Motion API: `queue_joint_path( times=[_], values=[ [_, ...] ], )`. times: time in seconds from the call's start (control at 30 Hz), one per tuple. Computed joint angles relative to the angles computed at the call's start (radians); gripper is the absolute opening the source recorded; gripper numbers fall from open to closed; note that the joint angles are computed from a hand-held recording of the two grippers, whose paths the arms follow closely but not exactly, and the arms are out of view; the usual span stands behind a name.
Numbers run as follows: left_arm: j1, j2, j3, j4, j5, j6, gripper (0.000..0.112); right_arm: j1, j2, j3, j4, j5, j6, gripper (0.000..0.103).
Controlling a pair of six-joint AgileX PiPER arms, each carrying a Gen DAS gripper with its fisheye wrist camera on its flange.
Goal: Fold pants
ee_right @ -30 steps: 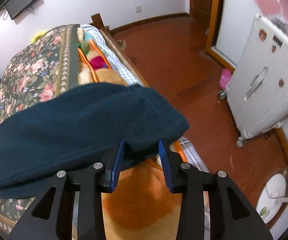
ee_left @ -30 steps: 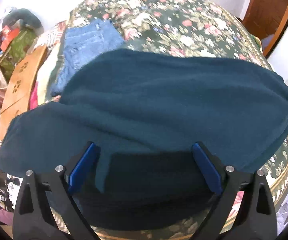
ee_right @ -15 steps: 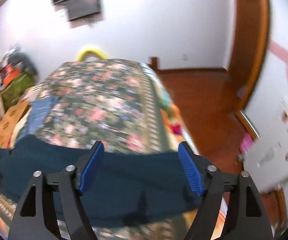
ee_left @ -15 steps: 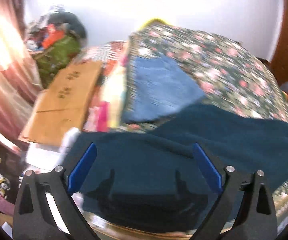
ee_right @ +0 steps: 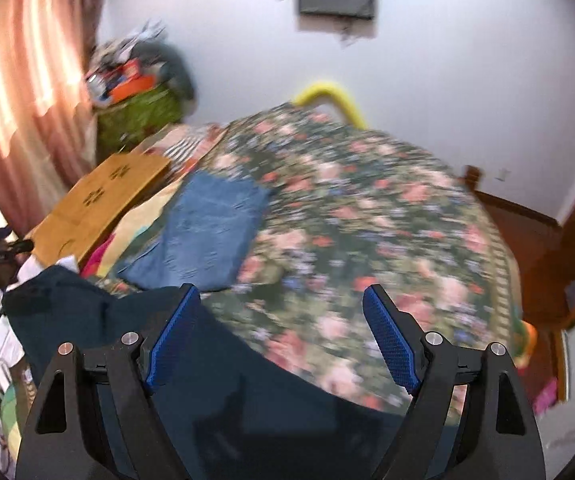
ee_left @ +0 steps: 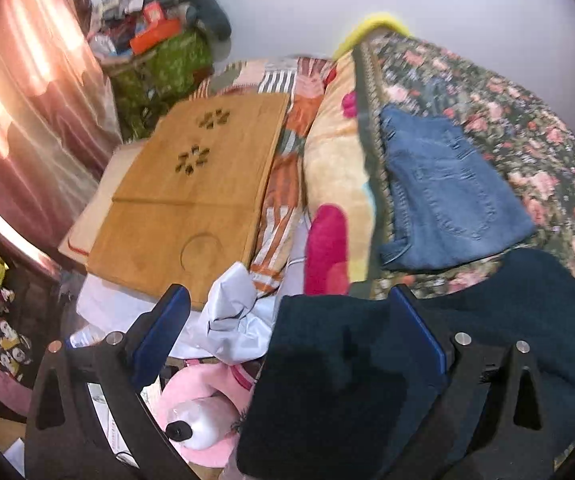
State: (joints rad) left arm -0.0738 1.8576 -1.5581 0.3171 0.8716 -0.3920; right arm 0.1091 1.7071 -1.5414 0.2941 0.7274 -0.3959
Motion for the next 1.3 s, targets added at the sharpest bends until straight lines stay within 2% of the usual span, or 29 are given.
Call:
queue_joint_path(
  times=[0.1,0.17,0.33,0.43,0.47,0.53,0.6,0.63,0.67,0.7,0.73,0.8,0.87,0.93,1.0,1.03,1.07,1.13,1.17,1.2,1.3],
  values=[
    [0.056,0.066,-0.028,-0.115,0.000,0.088,0.100,0.079,0.111,-0.086,-0.035,0.027,0.025,0.081],
    [0.077,0.115,-0.050,-0.133,0.009,0.095,0.100,0.119,0.196,-0.154,-0.030,0.054,0.027,0.081],
    [0.101,0.169,-0.029,-0.167,-0.008,0.141,0.100,0.183,0.436,-0.421,-0.026,0.230,0.048,0.080],
    [0.103,0.155,0.047,-0.189,-0.055,0.164,0.100,0.199,0.550,-0.571,-0.024,0.345,0.070,0.079],
    [0.105,0.139,0.088,-0.195,-0.087,0.167,0.100,0.197,0.589,-0.620,-0.004,0.386,0.070,0.076],
    [0.115,0.108,0.153,-0.225,-0.142,0.179,0.100,0.196,0.616,-0.647,0.016,0.409,0.070,0.062],
    [0.132,0.073,0.213,-0.296,-0.206,0.221,0.083,0.192,0.614,-0.622,0.065,0.406,0.042,0.034],
    [0.129,0.062,0.236,-0.306,-0.230,0.232,0.076,0.188,0.602,-0.587,0.094,0.382,0.026,0.032],
    [0.117,0.055,0.249,-0.276,-0.246,0.209,0.060,0.190,0.575,-0.521,0.109,0.326,0.016,0.027],
    [0.100,0.052,0.258,-0.212,-0.255,0.154,0.042,0.200,0.552,-0.471,0.098,0.277,0.016,0.016],
    [0.085,0.053,0.259,-0.173,-0.246,0.121,0.036,0.213,0.526,-0.423,0.066,0.231,0.020,0.013],
    [0.064,0.033,0.291,-0.115,-0.266,0.061,0.034,0.219,0.486,-0.362,0.045,0.170,0.013,0.010],
    [0.030,-0.003,0.344,0.042,-0.292,-0.067,0.034,0.220,0.450,-0.323,0.022,0.117,0.034,0.009],
    [0.034,-0.024,0.384,0.059,-0.315,-0.062,0.036,0.221,0.461,-0.363,0.002,0.166,0.067,0.009],
    [0.052,-0.025,0.390,0.009,-0.301,-0.015,0.050,0.242,0.481,-0.409,-0.054,0.229,0.100,0.013],
    [0.060,-0.038,0.396,-0.002,-0.289,-0.018,0.057,0.259,0.471,-0.400,-0.094,0.230,0.109,0.013],
    [0.061,-0.055,0.400,0.012,-0.273,-0.047,0.069,0.281,0.448,-0.378,-0.149,0.222,0.127,0.018],
    [0.063,-0.114,0.445,0.072,-0.287,-0.114,0.078,0.313,0.385,-0.318,-0.232,0.200,0.171,0.039],
    [0.065,-0.149,0.474,0.101,-0.298,-0.138,0.087,0.309,0.354,-0.283,-0.227,0.183,0.167,0.052],
    [0.068,-0.176,0.495,0.112,-0.296,-0.143,0.095,0.303,0.310,-0.232,-0.206,0.158,0.154,0.055],
    [0.099,-0.230,0.537,0.028,-0.287,-0.055,0.096,0.292,0.202,-0.135,-0.158,0.138,0.125,0.055]
  ],
)
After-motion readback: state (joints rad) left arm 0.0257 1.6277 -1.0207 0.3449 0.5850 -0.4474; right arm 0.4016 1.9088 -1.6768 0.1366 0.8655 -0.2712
